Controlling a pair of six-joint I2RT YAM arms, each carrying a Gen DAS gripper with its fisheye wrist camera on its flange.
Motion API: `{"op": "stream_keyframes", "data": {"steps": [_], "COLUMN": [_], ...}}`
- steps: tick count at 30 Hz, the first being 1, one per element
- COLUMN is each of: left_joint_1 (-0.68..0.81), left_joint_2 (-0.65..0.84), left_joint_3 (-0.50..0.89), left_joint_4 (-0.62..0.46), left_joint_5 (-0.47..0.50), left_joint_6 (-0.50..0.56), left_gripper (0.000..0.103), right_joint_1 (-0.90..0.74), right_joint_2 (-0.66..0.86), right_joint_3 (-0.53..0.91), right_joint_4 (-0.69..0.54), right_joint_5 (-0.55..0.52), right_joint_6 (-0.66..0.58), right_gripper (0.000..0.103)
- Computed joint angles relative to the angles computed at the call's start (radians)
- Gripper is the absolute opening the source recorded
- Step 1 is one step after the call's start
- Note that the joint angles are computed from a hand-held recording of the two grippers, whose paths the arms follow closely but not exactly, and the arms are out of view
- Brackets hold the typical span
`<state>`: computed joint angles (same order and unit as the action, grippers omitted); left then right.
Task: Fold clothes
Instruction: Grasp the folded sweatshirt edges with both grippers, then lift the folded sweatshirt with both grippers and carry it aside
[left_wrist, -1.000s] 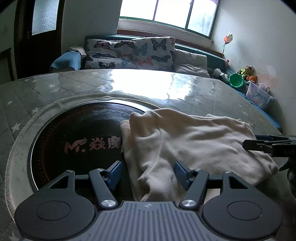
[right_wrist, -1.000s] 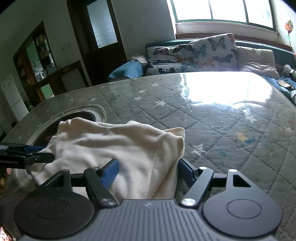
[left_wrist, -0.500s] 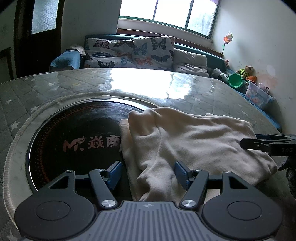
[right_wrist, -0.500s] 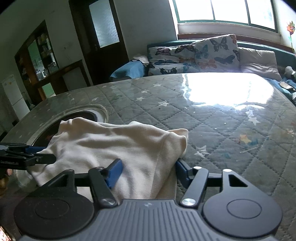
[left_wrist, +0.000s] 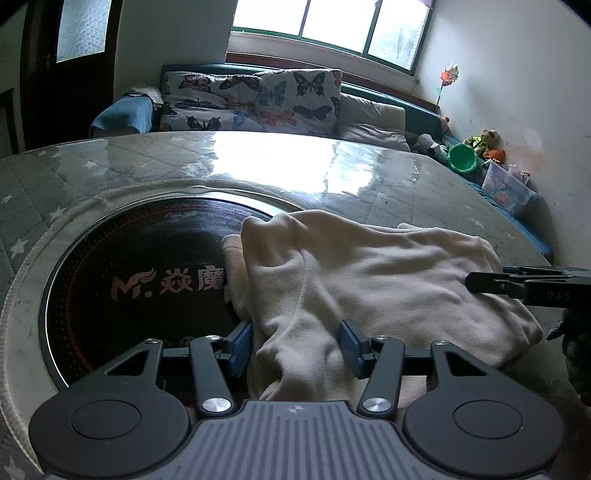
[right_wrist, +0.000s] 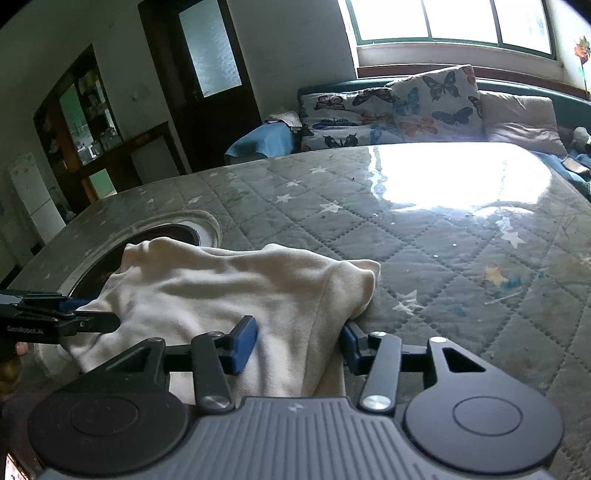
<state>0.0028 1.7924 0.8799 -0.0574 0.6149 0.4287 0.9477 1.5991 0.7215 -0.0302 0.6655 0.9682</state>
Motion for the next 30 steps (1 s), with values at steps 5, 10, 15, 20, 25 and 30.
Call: {"op": "stream_keyframes", "data": {"steps": [5, 10, 15, 20, 25, 30], "left_joint_1": [-0.01, -0.018, -0.016, -0.029, -0.06, -0.158], "left_joint_2": [-0.001, 0.004, -0.014, -0.068, -0.118, -0.136], "left_joint_3": [-0.004, 0.001, -0.005, -0.034, -0.039, -0.04], "left_joint_4": [0.01, 0.007, 0.01, 0.026, 0.006, 0.023], "left_joint_5": [-0.006, -0.003, 0.002, 0.006, 0.033, 0.017], "left_joint_6": [-0.009, -0.012, -0.016, -0.016, -0.005, -0.029], "left_gripper": [0.053, 0.037, 0.025, 0.023, 0.022, 0.021], "right_joint_1": [0.0, 0.008, 0.033, 0.07, 0.111, 0.15], "right_joint_2": [0.009, 0.001, -0.028, -0.076, -0.143, -0.229], "right_joint_3": [-0.006, -0.024, -0.044, -0.051, -0.057, -0.063], "right_joint_4": [0.032, 0.068, 0.082, 0.049, -0.04, -0.226], "right_joint_5": [-0.004, -0.001, 0.045, 0.099, 0.164, 0.247], "right_joint_6": [-0.007, 0.007, 0.024, 0.042, 0.079, 0.181], "right_gripper": [0.04, 0.025, 0.019, 0.016, 0.015, 0.015]}}
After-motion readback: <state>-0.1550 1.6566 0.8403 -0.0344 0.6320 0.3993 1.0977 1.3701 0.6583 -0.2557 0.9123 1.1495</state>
